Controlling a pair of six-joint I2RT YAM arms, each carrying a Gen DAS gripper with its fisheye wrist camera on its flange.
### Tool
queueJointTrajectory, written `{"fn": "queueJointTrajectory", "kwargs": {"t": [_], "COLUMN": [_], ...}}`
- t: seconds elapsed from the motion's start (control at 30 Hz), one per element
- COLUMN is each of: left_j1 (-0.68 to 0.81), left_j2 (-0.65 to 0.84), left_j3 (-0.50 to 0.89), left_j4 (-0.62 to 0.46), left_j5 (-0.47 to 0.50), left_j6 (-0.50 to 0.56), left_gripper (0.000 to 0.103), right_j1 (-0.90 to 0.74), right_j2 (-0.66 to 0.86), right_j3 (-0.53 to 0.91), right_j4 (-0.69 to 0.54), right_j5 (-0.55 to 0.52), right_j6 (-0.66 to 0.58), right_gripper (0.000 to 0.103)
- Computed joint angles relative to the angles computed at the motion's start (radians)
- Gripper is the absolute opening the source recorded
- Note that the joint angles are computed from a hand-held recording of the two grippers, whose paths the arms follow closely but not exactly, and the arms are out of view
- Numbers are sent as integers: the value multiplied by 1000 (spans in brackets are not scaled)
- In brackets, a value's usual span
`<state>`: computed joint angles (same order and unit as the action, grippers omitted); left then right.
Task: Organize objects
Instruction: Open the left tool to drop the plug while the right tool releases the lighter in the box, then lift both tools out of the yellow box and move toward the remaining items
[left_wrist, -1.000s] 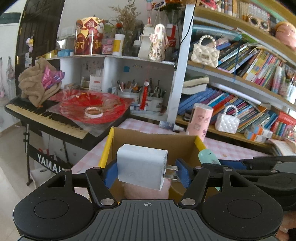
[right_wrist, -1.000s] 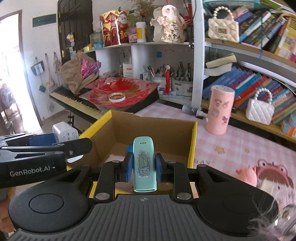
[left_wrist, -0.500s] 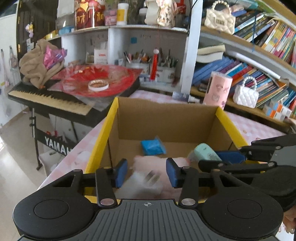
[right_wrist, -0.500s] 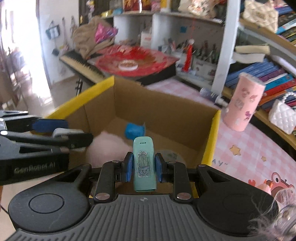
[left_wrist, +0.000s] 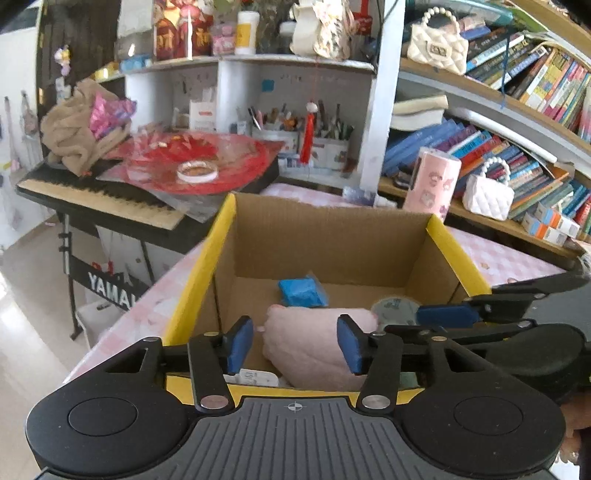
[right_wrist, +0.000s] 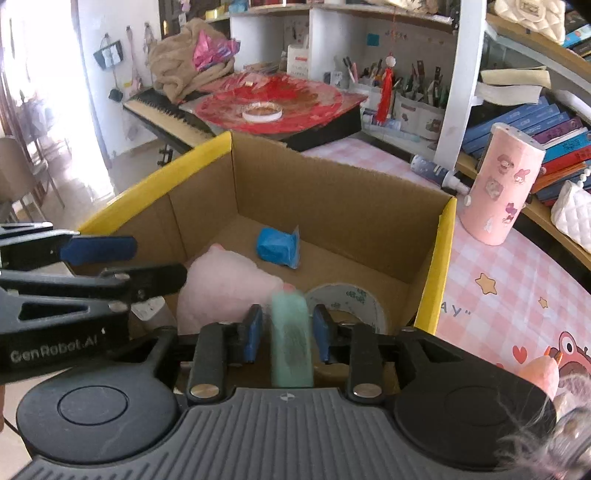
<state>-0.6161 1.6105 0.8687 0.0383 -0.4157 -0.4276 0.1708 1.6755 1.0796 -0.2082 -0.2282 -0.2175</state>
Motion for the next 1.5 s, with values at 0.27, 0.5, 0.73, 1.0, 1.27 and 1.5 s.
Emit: {"fn": "queueJointTrajectory", "kwargs": {"t": [0.27, 0.5, 0.73, 1.0, 1.27, 1.5], "left_j1": [-18, -105, -195, -274, -382, -474], "left_j2": [-120, -247, -330, -412, -470, -505], "left_j3": [-94, -193, -268, -328, -358, -366], "left_j4": [46, 67, 28, -142, -295, -375], "left_j5": [-27, -125, -190, -238, -279, -322], "left_j6": [-20, 1, 7, -135, -251, -327], "left_gripper": [75, 92, 97, 97, 97, 101], "right_j1": [-2, 3, 50, 196, 331, 456], "right_j2": [-148, -360, -575, -740, -859, -959], "right_j3": [-141, -308, -450, -565, -616, -644], "right_j4": [94, 160, 118, -2, -152, -278], "right_j5": [56, 125, 248, 476, 604, 706], "right_j6": [90, 161, 229, 353, 478, 562], "right_gripper": [53, 60, 71, 86, 94, 97]}}
